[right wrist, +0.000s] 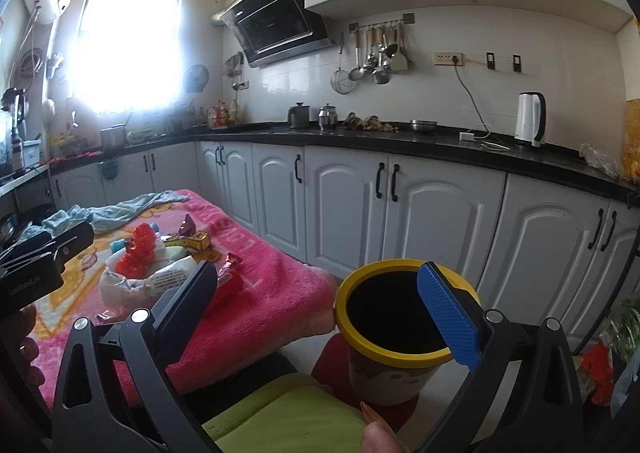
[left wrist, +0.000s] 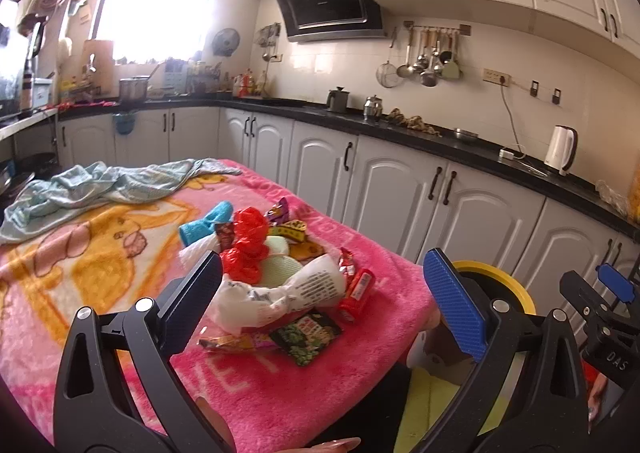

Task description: Collect trash

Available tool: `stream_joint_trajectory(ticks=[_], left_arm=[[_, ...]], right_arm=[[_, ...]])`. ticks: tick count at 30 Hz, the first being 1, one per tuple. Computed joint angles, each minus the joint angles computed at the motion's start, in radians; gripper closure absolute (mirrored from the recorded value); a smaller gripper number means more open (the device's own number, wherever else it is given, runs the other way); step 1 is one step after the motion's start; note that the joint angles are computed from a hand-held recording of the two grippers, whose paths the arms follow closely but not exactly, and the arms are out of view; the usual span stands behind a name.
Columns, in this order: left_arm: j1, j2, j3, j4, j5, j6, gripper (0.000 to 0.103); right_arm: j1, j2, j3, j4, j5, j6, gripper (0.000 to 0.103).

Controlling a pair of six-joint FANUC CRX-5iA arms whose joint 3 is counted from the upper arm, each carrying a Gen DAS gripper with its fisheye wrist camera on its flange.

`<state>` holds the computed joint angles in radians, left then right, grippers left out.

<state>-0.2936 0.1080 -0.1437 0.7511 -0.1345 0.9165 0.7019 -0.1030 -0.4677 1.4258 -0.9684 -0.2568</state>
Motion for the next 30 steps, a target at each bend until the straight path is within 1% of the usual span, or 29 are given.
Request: stream_joint_trajectory(ticks=[4, 5, 7, 11, 15, 21, 26, 30], left_arm=[[0.035, 0.000, 0.038, -0.160, -0.036, 0.176, 0.011], [0.042, -0.001, 0.042, -0.182, -0.038, 0.207, 0.011], [0.055, 0.000, 0.045, -0.189, -0.040, 0.233, 0.011], [0.087, 0.001, 0.076, -0.280, -0.069, 0.347, 0.011], [0.117, 0.007, 0.087, -0.283, -0.084, 0.380, 0.011], [0.158, 0.020, 0.122, -0.341, -0.121, 0.467, 0.011], [0.184, 0.036, 0.123, -0.255, -0.133, 0.403, 0.011], [0.203, 0.064, 0.155, -0.229, -0.178, 0.390, 0.011]], right_arm=[[-0.009, 0.012, 0.024, -0.009, 0.051, 0.036, 0.006], [-0.011, 0.016, 0.031, -0.012, 0.066, 0.048, 0.006], [-0.013, 0.026, 0.047, -0.021, 0.090, 0.081, 0.006], [-0.019, 0.049, 0.077, -0.023, 0.157, 0.145, 0.006], [-0.020, 0.070, 0.104, -0.040, 0.207, 0.213, 0.006], [-0.030, 0.104, 0.150, -0.072, 0.268, 0.284, 0.006], [-0.046, 0.138, 0.198, -0.130, 0.316, 0.353, 0.006], [-0.061, 0.185, 0.258, -0.188, 0.311, 0.414, 0.006]])
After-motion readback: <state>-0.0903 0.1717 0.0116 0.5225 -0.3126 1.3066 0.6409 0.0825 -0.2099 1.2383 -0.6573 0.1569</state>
